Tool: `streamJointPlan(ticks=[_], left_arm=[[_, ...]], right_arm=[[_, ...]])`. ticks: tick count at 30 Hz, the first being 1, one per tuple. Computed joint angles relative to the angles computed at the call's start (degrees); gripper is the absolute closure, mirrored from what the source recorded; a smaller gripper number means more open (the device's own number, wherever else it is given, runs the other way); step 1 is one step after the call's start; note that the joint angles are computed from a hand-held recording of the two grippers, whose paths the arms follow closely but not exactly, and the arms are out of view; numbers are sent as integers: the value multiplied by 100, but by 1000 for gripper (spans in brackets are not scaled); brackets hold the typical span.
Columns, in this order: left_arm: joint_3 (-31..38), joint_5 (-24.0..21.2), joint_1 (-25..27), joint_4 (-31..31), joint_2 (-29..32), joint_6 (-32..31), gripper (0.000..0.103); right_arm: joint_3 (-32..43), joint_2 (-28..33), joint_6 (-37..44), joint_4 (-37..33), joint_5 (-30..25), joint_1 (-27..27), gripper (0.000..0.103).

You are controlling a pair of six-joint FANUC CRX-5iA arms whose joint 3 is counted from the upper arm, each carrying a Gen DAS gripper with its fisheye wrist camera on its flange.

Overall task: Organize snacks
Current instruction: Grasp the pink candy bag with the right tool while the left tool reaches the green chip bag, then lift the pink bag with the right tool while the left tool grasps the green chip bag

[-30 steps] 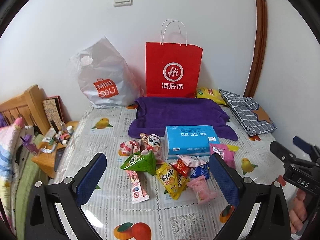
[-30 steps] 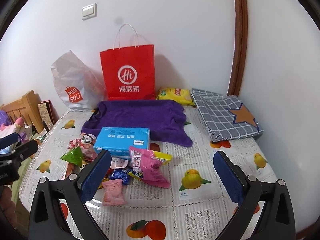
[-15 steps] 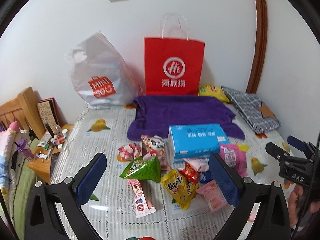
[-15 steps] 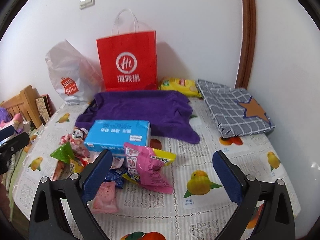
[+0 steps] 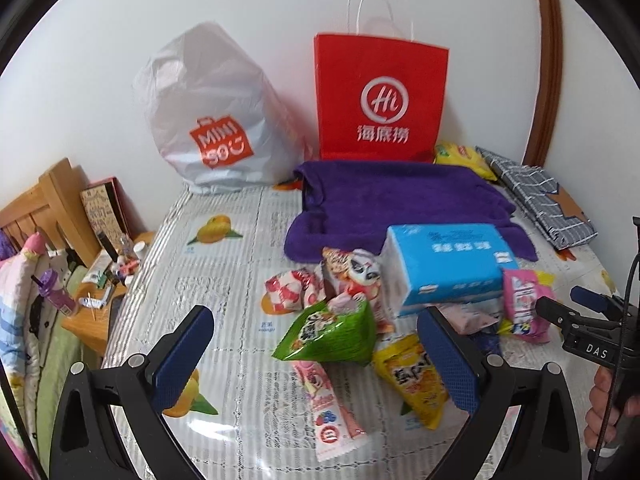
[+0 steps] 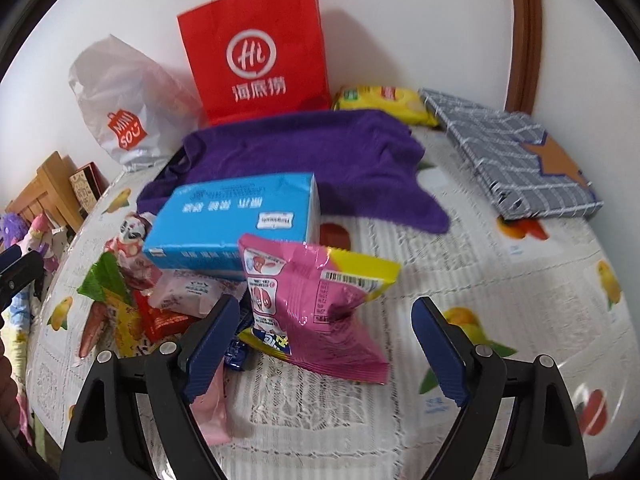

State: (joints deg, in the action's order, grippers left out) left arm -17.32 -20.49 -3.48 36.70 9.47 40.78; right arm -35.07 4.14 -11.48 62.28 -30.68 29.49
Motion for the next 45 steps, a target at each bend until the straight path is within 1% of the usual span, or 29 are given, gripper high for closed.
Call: streamJointPlan(ticks=[5, 10, 12, 14, 17, 20, 21, 22, 24, 27, 29, 31, 35, 36, 38, 39, 40, 41, 42, 43, 44, 45], left_arm=[[223, -259, 130, -239, 234, 244, 1], [459, -575, 293, -627, 430, 699, 1], [529, -679, 332, -810, 473, 890, 1], [552, -773, 361, -941, 489, 1015, 1], [489, -785, 355, -869, 490, 893, 1], [619, -779, 287, -1089, 565, 1073, 1], [628, -781, 269, -1033, 585, 1022, 1], [611, -759, 242, -845, 619, 838, 1], [628, -744, 185, -660, 683, 614, 1], [802, -780, 81, -709, 827, 582, 1], [999, -943, 27, -883, 966, 655, 1], [1272, -1064, -31, -1333, 1135, 1007, 1], [1436, -1098, -66, -1567, 1304, 1196, 1], [1470, -1102, -79, -1605, 1340, 1191, 3], [1491, -1127, -85, -1589, 1384, 1118, 14], [1489, -1178, -72, -1508, 1400, 1039, 25], [1507, -1212, -61, -1486, 1412, 1037, 30], [1462, -1204, -43, -1364, 1398, 948, 31], [1369, -1168, -21, -1164, 1363, 748, 35], [1274, -1117, -6, -965, 1321, 526, 47], [1170, -1067, 5, -803, 1258, 344, 48], [1121, -1053, 21, -771, 1203, 319, 48]], right_arm=[[177, 294, 98, -131, 151, -85, 15], [344, 558, 52, -117, 289, -185, 16], [368, 634, -56, -2, 292, -223, 19], [377, 665, -12, -3, 351, -249, 25], [297, 612, -55, 125, 417, -274, 31], [256, 573, -40, 174, 311, -241, 32], [224, 539, -43, 179, 320, -238, 32], [168, 493, -100, 246, 371, -255, 32], [26, 384, -274, 481, 451, -292, 33], [-175, 210, -538, 792, 336, -287, 33], [-300, 103, -720, 946, 304, -309, 33], [-399, 0, -807, 1004, 300, -326, 33], [-560, -172, -919, 1069, 103, -298, 33], [-581, -200, -918, 1044, 55, -281, 33], [-609, -241, -944, 1016, 6, -265, 33], [-632, -262, -990, 1065, 13, -275, 33], [-651, -277, -1017, 1103, 17, -278, 33], [-659, -289, -1022, 1123, 14, -275, 33], [-665, -298, -1022, 1153, 14, -271, 33], [-664, -299, -1018, 1171, 12, -263, 33], [-660, -301, -997, 1155, 11, -247, 33], [-663, -309, -981, 1150, 41, -245, 33]])
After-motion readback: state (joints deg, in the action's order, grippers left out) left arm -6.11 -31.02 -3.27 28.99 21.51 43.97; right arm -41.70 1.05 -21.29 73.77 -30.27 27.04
